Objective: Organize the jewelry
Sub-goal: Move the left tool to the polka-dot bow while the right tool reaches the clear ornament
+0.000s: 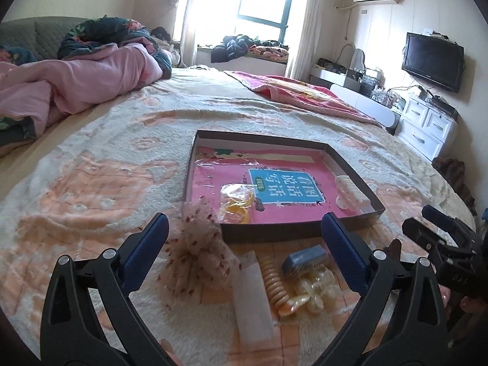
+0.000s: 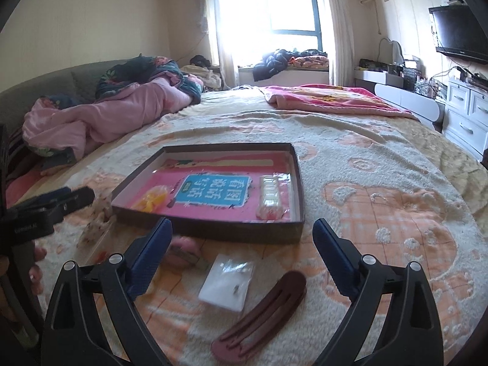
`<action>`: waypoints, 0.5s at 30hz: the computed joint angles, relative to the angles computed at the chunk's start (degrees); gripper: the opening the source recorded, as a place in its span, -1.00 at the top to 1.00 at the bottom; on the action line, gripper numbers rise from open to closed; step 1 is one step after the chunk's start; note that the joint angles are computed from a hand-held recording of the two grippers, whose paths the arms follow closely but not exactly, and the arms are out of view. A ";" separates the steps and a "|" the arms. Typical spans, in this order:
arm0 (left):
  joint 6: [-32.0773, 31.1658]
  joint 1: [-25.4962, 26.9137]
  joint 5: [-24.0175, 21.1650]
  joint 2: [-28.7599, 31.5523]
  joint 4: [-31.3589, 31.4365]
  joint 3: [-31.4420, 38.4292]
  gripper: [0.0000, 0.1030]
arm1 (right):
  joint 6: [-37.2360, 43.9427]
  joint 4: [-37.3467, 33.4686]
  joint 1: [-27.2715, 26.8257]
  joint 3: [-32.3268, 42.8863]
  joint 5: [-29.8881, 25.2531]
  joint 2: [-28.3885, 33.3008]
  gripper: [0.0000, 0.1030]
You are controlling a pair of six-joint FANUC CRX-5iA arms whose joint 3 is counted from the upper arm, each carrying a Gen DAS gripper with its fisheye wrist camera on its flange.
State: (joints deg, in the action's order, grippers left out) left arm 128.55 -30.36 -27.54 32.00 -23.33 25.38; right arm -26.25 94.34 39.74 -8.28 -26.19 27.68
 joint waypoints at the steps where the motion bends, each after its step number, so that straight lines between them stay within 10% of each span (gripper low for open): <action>1: 0.40 -0.10 -0.03 -0.43 -0.55 -0.40 -0.78 | 0.02 0.08 0.23 -0.32 0.09 -0.22 -0.76; 15: 8.51 -0.94 -2.13 -5.83 -8.60 -6.25 -0.78 | 5.89 -3.89 3.69 0.10 2.02 0.27 -0.76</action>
State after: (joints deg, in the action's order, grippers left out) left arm 137.06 -31.30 -29.67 26.18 -31.93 19.14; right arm -20.36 90.46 43.43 -8.18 -24.17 27.95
